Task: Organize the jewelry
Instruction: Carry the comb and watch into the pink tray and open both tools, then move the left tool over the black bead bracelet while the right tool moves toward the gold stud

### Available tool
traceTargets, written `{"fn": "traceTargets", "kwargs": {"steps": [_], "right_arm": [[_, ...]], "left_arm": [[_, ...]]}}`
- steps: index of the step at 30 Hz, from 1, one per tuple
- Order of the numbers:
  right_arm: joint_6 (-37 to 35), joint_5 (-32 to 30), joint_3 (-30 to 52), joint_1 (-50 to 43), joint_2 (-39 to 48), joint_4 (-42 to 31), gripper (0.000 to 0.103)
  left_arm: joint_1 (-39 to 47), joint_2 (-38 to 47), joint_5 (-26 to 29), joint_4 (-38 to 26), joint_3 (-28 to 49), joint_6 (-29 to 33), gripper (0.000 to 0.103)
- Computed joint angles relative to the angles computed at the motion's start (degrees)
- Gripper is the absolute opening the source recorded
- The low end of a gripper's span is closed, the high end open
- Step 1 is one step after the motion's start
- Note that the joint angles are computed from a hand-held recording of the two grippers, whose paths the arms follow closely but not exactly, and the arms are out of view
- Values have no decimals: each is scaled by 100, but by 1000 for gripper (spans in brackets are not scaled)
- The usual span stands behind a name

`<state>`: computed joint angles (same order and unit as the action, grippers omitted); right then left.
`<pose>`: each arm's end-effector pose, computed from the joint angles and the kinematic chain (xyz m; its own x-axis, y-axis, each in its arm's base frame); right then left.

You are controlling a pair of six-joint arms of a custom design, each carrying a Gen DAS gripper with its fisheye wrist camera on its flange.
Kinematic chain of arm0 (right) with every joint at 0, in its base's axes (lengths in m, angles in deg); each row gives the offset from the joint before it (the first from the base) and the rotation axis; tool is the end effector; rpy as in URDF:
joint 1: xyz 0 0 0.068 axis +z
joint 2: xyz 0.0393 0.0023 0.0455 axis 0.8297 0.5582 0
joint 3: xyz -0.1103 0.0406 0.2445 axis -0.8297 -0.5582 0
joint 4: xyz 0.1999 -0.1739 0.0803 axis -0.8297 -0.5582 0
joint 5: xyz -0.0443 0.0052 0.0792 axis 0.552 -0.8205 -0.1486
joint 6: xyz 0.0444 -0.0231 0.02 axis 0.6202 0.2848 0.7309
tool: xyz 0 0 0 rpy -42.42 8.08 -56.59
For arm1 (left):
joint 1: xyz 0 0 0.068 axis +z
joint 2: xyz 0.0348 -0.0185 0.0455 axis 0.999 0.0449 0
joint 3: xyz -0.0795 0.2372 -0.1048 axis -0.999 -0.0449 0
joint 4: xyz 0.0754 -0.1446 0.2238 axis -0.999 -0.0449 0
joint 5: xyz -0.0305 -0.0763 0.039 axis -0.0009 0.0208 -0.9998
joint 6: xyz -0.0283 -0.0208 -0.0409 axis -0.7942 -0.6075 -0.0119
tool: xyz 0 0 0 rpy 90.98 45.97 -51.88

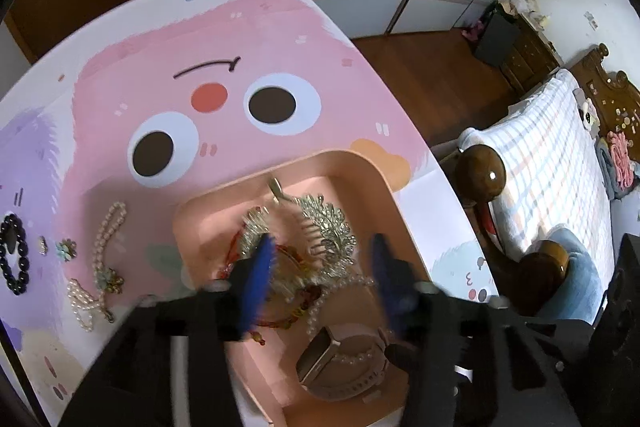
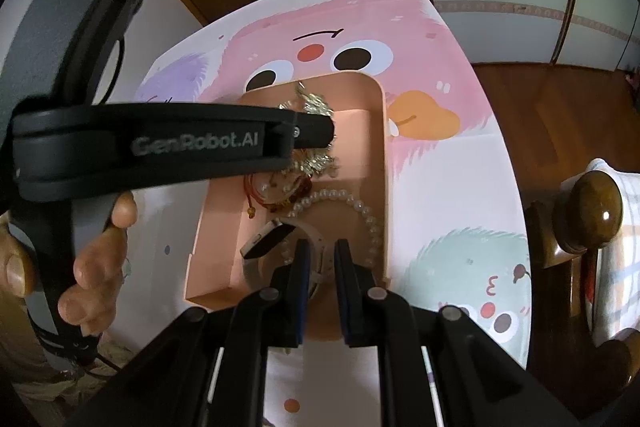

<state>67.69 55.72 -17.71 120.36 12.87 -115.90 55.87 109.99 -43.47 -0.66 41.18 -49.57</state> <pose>0.1327 0.2565 0.2136 -0.9215 0.1503 -0.3580 0.0359 0.9511 0.3066 0.2536 -0.1641 0.2157 -0.8468 0.4286 -0.3149 0.5038 0.8361 -0.2168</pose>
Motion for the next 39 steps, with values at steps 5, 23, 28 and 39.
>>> {"fn": "traceTargets", "kwargs": {"steps": [5,23,28,39], "right_arm": [[19,31,44,12,34,-3,12],[29,152,478,57,212,-198,12],[38,263,889,190,439,-450,12],[116,540,1888,577,1039,-1013,12]], "left_arm": [[125,-280,25,-81,-35,94,64],[2248,-2230,405,-684,-847,838,69],[2914,-2735,434,-876,-1097,1277,69],[4859,-3543,923,-1334,-1411,2679,77]]}}
